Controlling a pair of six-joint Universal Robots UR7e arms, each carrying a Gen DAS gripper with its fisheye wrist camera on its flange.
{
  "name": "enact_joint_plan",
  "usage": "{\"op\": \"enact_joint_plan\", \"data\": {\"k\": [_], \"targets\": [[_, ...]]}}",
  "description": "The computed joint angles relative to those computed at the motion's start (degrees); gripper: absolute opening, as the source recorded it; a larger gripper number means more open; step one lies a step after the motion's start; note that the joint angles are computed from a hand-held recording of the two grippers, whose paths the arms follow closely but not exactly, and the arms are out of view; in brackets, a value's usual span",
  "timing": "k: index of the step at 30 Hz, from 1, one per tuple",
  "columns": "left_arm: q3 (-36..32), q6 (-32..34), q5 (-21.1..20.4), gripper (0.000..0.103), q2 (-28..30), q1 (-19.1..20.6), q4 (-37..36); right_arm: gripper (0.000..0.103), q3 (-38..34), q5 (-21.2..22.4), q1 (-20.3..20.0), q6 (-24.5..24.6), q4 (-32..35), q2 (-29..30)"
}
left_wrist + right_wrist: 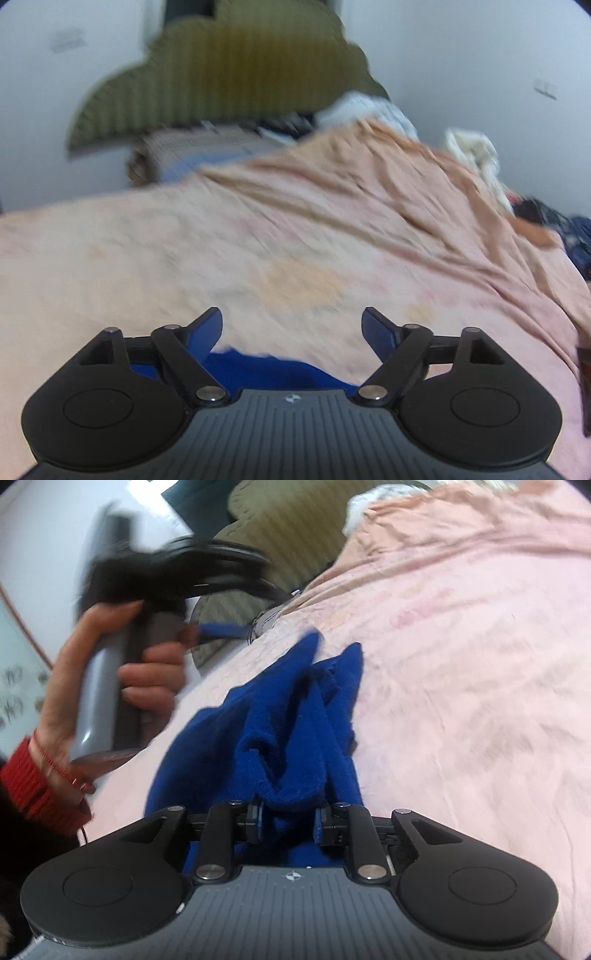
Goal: Fold small clothes
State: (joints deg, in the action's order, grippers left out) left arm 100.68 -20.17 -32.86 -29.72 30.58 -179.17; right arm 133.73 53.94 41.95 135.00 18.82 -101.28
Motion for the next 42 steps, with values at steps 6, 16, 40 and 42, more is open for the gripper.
{"op": "enact_joint_plan", "data": {"k": [6,16,40,42], "targets": [[8.93,-1.54,6.01,0.083,-4.84,-3.06,6.18,0.011,-2.77,-2.33,-2.17,4.17,3.95,2.94],[27.55,-24.43,5.84,0.083,-14.74,-10.47,21.21,0.023,-6.69,-1.18,-1.57,1.37,12.26,4.26],[30.05,-26.33,4.77,0.083,-13.9,-13.88,22.73,0.028,-5.01,7.62,3.29,3.14,6.1,-5.11],[28.62,-25.52,5.21,0.083,-13.39,-13.0,22.58,0.029,-4.14,9.26,6.7,2.28,1.97,-7.84]]}}
